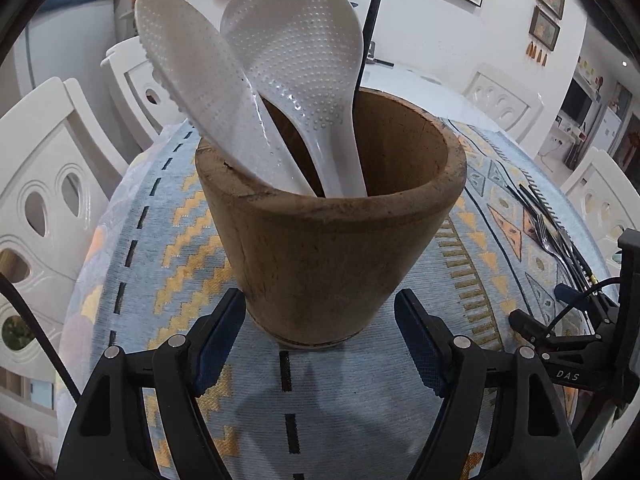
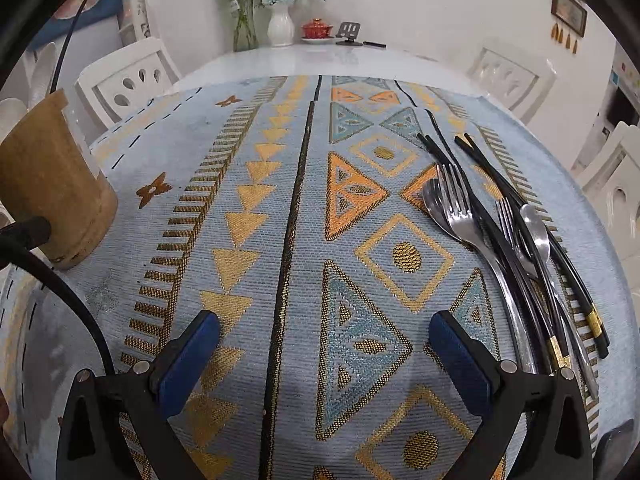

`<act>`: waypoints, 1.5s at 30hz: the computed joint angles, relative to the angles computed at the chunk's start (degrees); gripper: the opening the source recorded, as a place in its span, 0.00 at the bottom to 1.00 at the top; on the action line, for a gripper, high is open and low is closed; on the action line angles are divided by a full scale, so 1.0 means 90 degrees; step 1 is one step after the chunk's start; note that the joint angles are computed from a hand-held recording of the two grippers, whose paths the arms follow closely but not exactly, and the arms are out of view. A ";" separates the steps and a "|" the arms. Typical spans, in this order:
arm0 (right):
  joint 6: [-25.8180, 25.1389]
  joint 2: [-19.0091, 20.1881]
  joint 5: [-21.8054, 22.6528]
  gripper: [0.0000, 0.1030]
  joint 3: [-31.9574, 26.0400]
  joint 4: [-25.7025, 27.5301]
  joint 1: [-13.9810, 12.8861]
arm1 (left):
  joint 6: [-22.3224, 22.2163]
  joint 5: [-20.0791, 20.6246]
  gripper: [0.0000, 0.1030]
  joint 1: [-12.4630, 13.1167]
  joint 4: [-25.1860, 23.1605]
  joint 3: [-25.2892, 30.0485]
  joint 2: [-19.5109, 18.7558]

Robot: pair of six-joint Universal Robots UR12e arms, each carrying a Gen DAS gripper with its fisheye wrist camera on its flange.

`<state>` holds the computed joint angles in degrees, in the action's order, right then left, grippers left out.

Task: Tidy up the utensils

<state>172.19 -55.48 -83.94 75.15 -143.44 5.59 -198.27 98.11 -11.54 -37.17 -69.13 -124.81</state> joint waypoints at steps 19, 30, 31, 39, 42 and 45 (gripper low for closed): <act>-0.0007 -0.0003 -0.0003 1.00 0.0003 0.0000 0.0000 | -0.0021 -0.0240 0.74 0.0073 -0.0079 -0.0020 -0.0010; -0.0007 -0.0002 -0.0006 1.00 0.0003 -0.0003 0.0004 | 0.0145 -0.0144 0.74 0.0051 -0.0160 0.0023 -0.0020; -0.0010 -0.0004 -0.0004 1.00 0.0006 -0.0003 0.0001 | 0.0165 -0.0106 0.74 0.0042 -0.0124 0.0004 -0.0014; -0.0013 -0.0005 -0.0004 1.00 0.0008 -0.0005 0.0001 | 0.0167 -0.0083 0.74 0.0039 -0.0020 -0.0049 0.0012; -0.0015 -0.0007 -0.0004 1.00 0.0011 -0.0005 -0.0001 | 0.0199 -0.0071 0.74 0.0037 -0.0014 -0.0042 0.0011; -0.0014 -0.0005 -0.0007 1.00 0.0007 -0.0004 0.0003 | 0.0218 -0.0055 0.74 0.0037 -0.0018 -0.0027 0.0007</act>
